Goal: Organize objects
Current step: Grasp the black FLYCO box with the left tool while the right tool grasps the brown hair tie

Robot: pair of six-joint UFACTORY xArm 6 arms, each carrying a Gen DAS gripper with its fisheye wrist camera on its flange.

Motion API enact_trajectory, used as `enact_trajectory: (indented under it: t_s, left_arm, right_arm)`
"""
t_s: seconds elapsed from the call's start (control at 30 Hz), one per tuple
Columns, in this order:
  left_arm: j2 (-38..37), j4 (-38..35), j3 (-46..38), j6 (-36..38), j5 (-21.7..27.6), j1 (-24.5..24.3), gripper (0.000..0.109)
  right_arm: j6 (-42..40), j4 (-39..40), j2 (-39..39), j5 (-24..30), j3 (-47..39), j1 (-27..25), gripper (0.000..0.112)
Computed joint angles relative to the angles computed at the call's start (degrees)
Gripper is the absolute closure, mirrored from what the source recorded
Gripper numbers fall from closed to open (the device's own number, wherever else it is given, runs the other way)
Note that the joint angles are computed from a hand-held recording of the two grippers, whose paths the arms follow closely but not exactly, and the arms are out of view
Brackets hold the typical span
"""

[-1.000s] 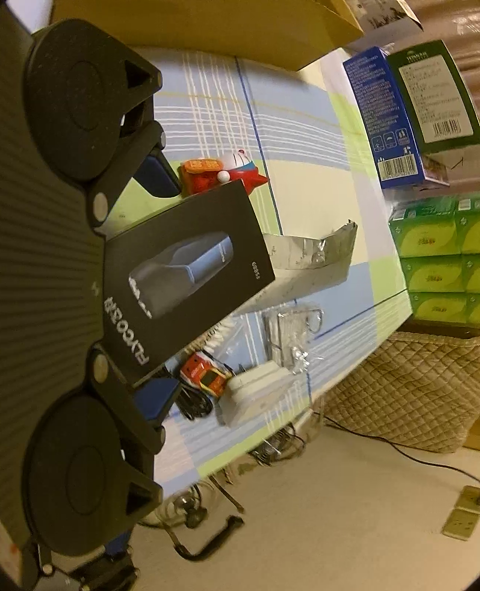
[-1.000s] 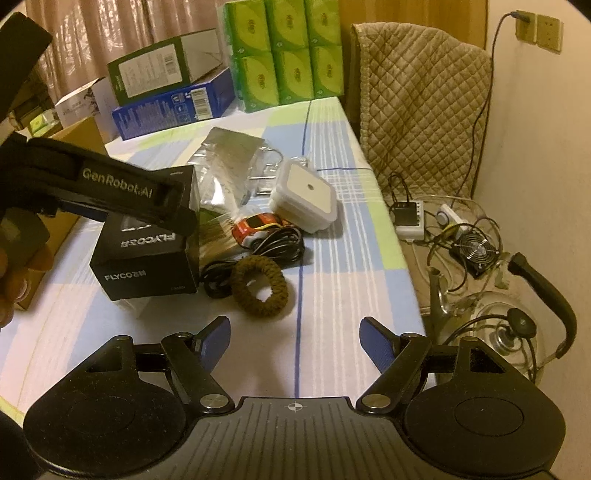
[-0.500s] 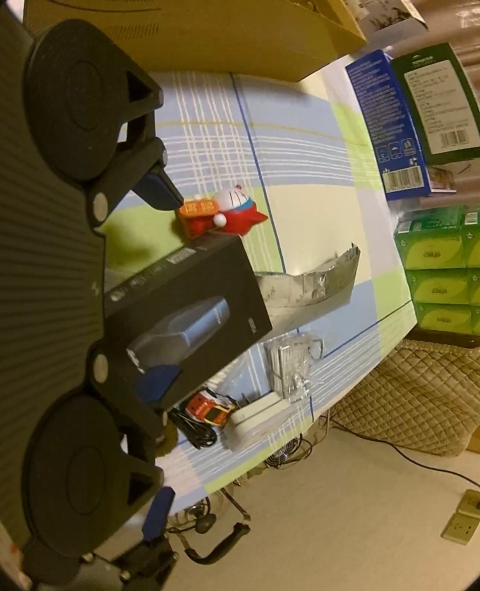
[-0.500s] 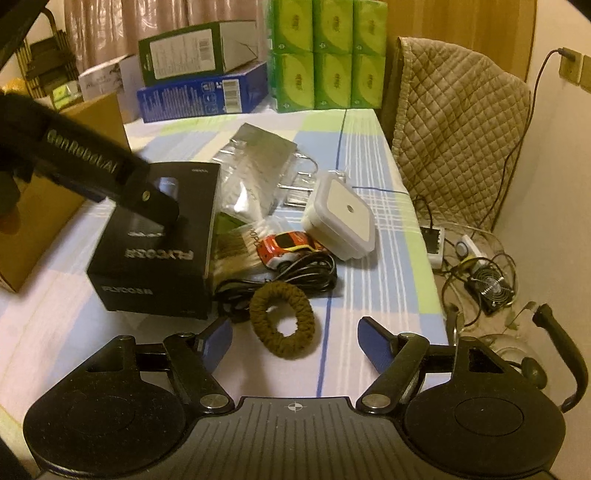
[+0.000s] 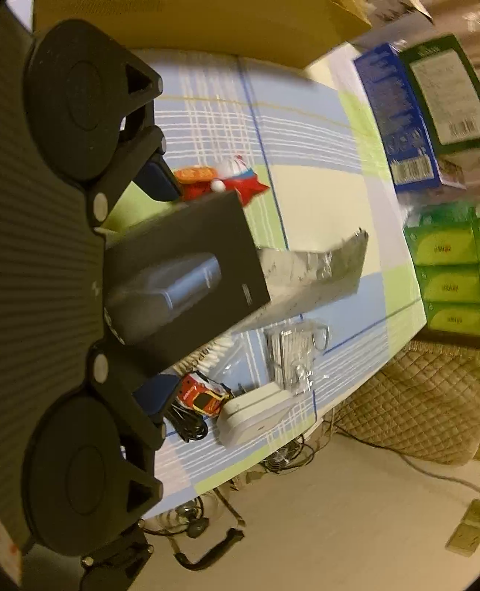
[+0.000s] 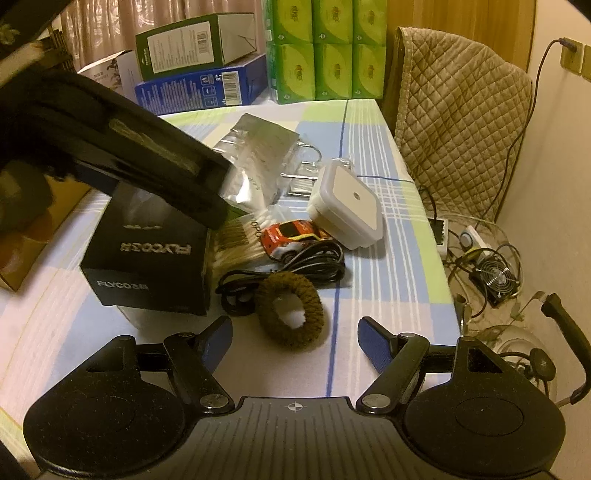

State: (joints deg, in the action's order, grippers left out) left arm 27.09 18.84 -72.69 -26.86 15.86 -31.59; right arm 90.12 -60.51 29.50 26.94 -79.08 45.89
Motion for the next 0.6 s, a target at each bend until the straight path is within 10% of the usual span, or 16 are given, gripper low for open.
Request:
enact_trajectory:
  t_s: [0.27, 0.6]
  left_arm:
    - [-2.5, 13.8, 2.4, -7.6, 1.5, 0.7, 0.013]
    - [-3.3, 2.6, 4.0, 6.1, -0.8, 3.5, 0.03]
  right_arm:
    - [3.0, -3.1, -1.0, -0.3, 0.7, -0.2, 0.039]
    - [-1.0, -1.8, 1.6, -0.6, -1.8, -0.9, 0.066]
